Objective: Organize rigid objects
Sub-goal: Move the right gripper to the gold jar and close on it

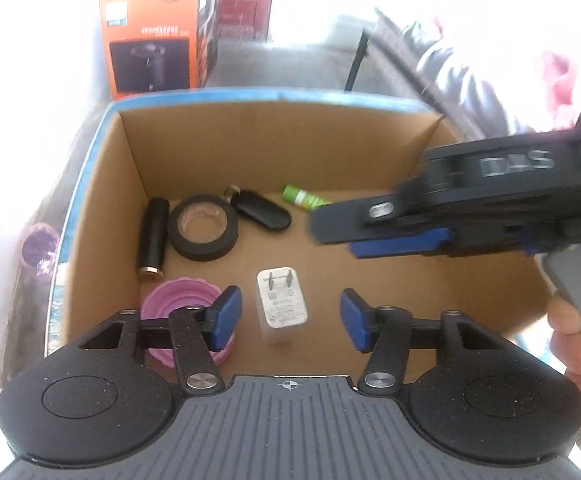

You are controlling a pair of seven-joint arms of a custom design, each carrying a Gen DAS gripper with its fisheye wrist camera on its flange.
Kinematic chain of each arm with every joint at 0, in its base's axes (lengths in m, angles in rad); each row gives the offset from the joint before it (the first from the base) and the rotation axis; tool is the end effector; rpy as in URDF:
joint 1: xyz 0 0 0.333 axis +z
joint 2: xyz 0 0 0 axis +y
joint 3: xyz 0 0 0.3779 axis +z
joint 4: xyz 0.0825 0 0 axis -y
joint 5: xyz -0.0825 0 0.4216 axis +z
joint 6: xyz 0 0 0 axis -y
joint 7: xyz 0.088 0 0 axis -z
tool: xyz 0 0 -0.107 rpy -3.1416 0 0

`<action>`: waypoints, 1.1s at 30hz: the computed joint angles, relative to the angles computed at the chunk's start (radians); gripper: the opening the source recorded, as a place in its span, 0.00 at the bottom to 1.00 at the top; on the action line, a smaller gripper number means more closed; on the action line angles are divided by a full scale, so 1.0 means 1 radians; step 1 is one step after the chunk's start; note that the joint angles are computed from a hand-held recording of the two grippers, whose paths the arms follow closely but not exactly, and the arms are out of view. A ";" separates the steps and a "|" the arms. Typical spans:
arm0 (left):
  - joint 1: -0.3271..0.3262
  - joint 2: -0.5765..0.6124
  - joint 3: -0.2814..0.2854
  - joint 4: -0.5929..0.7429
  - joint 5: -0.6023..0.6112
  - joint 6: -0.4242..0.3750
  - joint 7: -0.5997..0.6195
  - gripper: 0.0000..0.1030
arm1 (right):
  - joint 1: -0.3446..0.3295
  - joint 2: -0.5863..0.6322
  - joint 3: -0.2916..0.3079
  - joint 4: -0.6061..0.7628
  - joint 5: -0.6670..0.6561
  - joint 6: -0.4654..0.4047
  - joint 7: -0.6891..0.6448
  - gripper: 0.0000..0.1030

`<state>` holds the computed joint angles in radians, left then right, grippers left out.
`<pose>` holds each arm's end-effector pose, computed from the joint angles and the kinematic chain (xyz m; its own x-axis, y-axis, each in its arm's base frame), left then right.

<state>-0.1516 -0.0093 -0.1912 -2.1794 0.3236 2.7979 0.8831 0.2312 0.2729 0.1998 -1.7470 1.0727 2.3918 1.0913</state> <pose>0.5660 -0.2181 0.5049 0.0266 -0.9894 0.1426 -0.8004 -0.1066 -0.5899 0.6560 0.2940 0.5061 0.2974 -0.6144 -0.7308 -0.9301 -0.0135 -0.3672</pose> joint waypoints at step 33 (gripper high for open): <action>0.370 -0.178 -0.449 -0.291 0.471 0.204 -0.329 0.97 | 0.154 -0.300 -0.090 -0.463 0.280 0.183 -0.136 0.67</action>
<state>0.2183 -0.1874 -0.6403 -2.4706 0.7950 3.0024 0.5539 0.3849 -0.0274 0.1102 -2.2105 1.3525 2.5746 0.9555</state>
